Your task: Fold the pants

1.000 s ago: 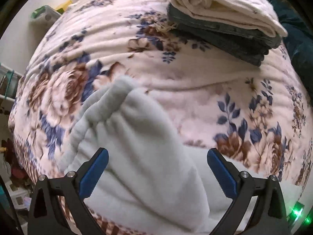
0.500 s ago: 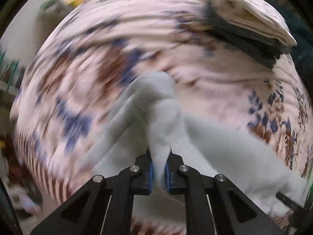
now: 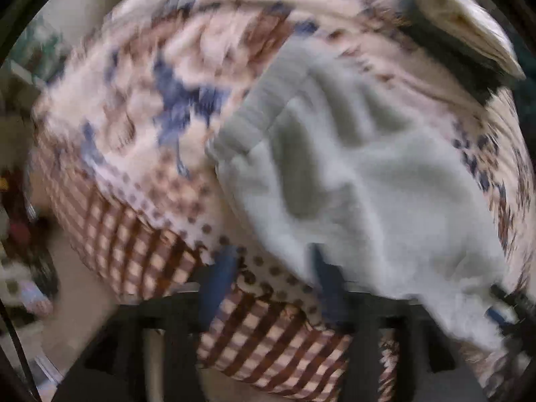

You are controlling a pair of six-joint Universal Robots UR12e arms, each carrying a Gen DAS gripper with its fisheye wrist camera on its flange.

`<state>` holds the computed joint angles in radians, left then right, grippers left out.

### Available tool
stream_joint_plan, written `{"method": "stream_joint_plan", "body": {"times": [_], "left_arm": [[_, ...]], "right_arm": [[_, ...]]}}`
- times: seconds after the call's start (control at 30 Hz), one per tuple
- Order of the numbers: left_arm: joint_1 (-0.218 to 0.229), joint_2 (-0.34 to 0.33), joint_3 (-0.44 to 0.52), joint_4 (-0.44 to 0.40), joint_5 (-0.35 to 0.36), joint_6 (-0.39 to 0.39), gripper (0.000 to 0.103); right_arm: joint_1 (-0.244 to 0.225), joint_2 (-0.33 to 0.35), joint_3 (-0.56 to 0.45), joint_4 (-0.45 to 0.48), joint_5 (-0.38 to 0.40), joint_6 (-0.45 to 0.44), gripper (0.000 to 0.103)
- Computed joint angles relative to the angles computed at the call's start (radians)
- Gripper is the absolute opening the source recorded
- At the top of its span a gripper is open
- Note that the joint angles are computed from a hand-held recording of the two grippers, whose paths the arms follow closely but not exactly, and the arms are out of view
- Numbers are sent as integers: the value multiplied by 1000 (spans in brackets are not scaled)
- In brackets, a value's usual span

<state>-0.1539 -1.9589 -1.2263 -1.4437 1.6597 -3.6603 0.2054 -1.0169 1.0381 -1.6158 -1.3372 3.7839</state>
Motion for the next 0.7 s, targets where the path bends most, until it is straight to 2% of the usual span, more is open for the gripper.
{"method": "stream_joint_plan", "body": {"times": [0.03, 0.1, 0.13, 0.23, 0.37, 0.47, 0.53, 0.6, 0.67, 0.7], "left_arm": [[-15, 0, 11, 7, 28, 28, 103], [-51, -13, 43, 20, 88, 73, 103], [-67, -23, 60, 38, 91, 93, 103], [-106, -77, 130, 57, 31, 131, 103], [-173, -175, 246, 67, -49, 171, 103], [-232, -272, 366, 43, -59, 219, 103], [-260, -331, 445, 6, -57, 231, 103], [-286, -378, 510, -30, -44, 233, 103], [-306, -423, 579, -78, -45, 225, 103], [-313, -436, 599, -91, -40, 226, 103]], "right_arm": [[-9, -18, 22, -30, 7, 19, 89], [-26, -61, 74, -90, 19, 77, 89], [-45, -90, 115, -126, 25, 107, 89], [-118, -200, 274, -217, 16, 191, 89], [-209, -332, 443, -267, -101, 320, 89], [-314, -440, 584, -340, -169, 458, 89], [-379, -486, 653, -375, -198, 502, 89], [-447, -516, 720, -419, -195, 514, 88], [-502, -522, 781, -489, -127, 516, 71], [-534, -529, 821, -557, -73, 512, 45]]}}
